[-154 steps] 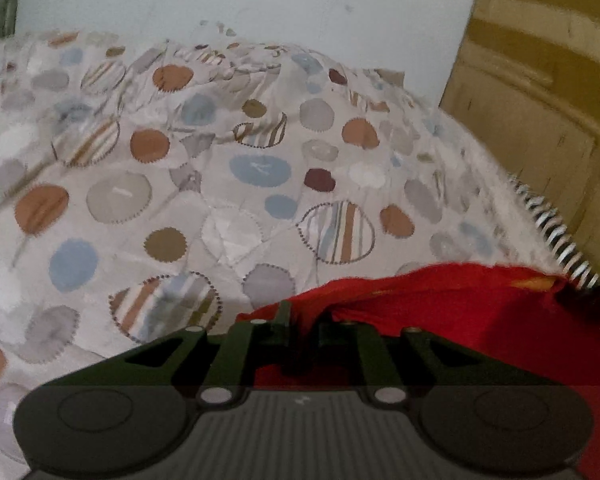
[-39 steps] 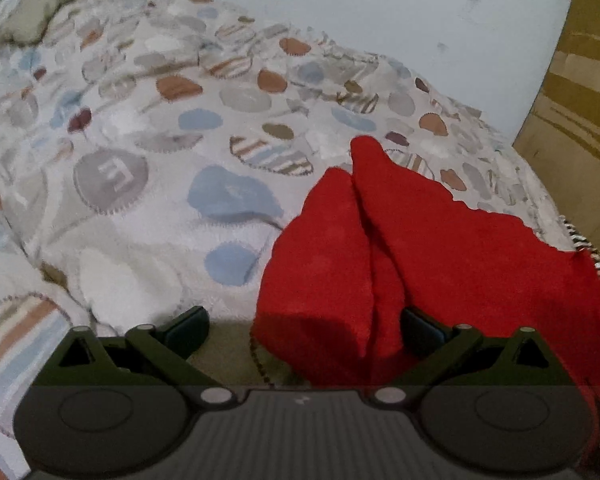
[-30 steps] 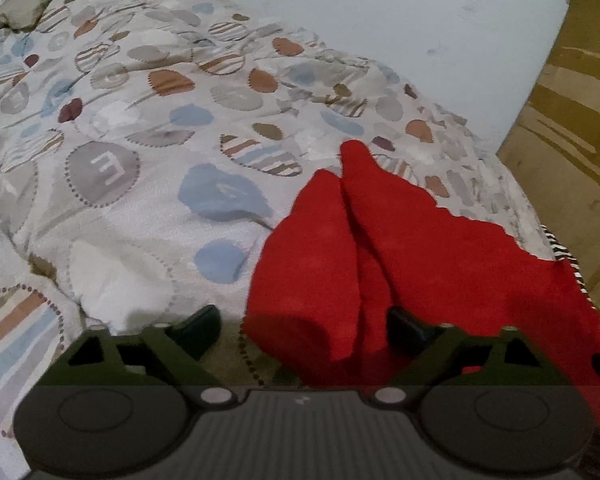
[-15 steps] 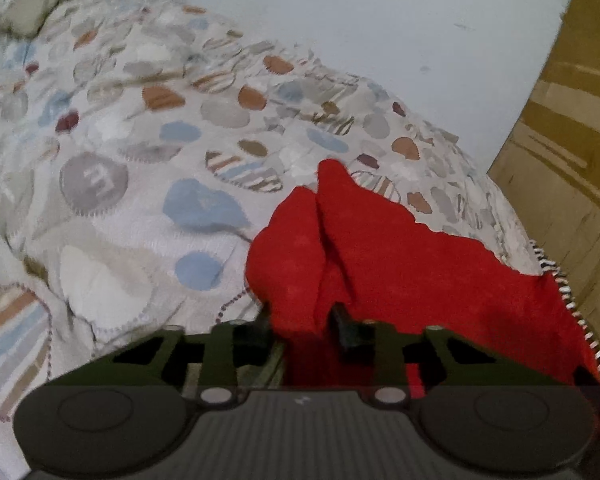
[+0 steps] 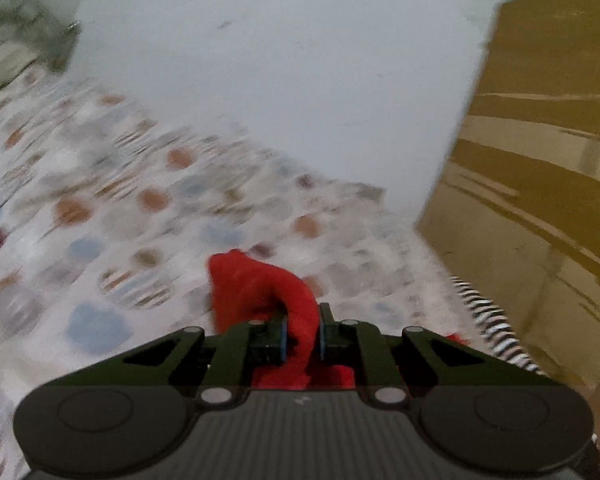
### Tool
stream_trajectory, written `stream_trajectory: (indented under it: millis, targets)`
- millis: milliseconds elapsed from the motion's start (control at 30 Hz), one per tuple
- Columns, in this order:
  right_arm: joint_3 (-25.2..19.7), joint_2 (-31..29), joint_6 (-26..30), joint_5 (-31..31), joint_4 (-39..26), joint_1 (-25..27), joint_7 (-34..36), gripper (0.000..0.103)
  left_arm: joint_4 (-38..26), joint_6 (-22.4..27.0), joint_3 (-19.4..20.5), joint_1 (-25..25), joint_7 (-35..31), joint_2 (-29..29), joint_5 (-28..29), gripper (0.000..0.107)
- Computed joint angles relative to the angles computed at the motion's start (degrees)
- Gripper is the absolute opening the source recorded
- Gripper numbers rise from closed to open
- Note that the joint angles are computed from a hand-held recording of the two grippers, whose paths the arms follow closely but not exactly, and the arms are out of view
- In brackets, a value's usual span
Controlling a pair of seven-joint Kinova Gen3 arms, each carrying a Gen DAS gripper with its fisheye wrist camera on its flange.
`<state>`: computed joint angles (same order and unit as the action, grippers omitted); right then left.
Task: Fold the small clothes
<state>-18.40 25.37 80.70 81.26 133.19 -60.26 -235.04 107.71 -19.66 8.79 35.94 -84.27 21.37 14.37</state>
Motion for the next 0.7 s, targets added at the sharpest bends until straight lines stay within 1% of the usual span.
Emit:
stream_trajectory:
  millis: [100, 133, 167, 200, 267, 333, 367, 433, 533, 633, 667, 700]
  targets:
    - [4.69, 0.55, 6.99, -6.99, -0.46, -7.64, 1.72, 0.103, -4.72, 2.55, 0.74, 2.22, -2.17, 1.19, -1.65, 0.012]
    - [5.11, 1.02, 9.32, -9.32, -0.38, -9.35, 1.03, 0.103, -7.02, 4.61, 1.37, 3.0, -2.9, 1.99, -2.63, 0.012]
    - [4.47, 1.18, 11.46, -11.65, -0.14, -10.16, 0.15, 0.103, -8.4, 5.74, 2.09, 3.52, -3.19, 2.79, -3.67, 0.012]
    - [2.77, 1.24, 13.52, -13.98, 0.14, -10.04, -0.83, 0.103, -10.0, 7.03, 3.17, 3.92, -3.5, 3.79, -5.16, 0.012]
    - [-1.01, 1.39, 16.38, -18.64, 1.1, -9.4, -2.91, 0.103, -12.94, 9.33, 6.79, 3.45, -3.3, 6.34, -8.68, 0.011]
    - [-1.9, 1.47, 15.99, -23.27, 1.51, -10.19, -3.51, 0.103, -16.19, 13.25, 10.35, 2.79, -2.91, 9.07, -11.67, 0.011]
    - [-2.15, 1.51, 15.4, -25.13, 1.68, -10.5, -3.79, 0.103, -17.15, 14.54, 10.96, 3.01, -2.89, 9.98, -12.44, 0.011]
    - [-2.54, 1.22, 13.94, -27.99, 2.01, -11.01, -4.12, 0.103, -19.09, 17.51, 10.23, 4.7, -3.0, 11.57, -13.03, 0.011]
    - [-2.72, 1.98, 12.8, -30.63, 2.62, -12.96, -6.08, 0.103, -19.46, 18.85, 8.69, 6.11, -3.51, 12.22, -13.55, 0.011]
    - [-2.34, 2.48, 11.3, -29.95, 3.48, -13.4, -7.32, 0.103, -18.76, 18.97, 11.44, 3.63, -4.53, 12.02, -14.45, 0.013]
    - [-2.2, 2.59, 11.08, -30.05, 3.23, -13.37, -7.18, 0.103, -18.36, 18.84, 12.45, 2.71, -4.88, 11.74, -14.72, 0.019]
    - [-1.9, 2.8, 10.58, -29.72, 3.16, -13.0, -7.14, 0.103, -18.02, 18.68, 13.84, 1.45, -5.38, 11.58, -15.17, 0.032]
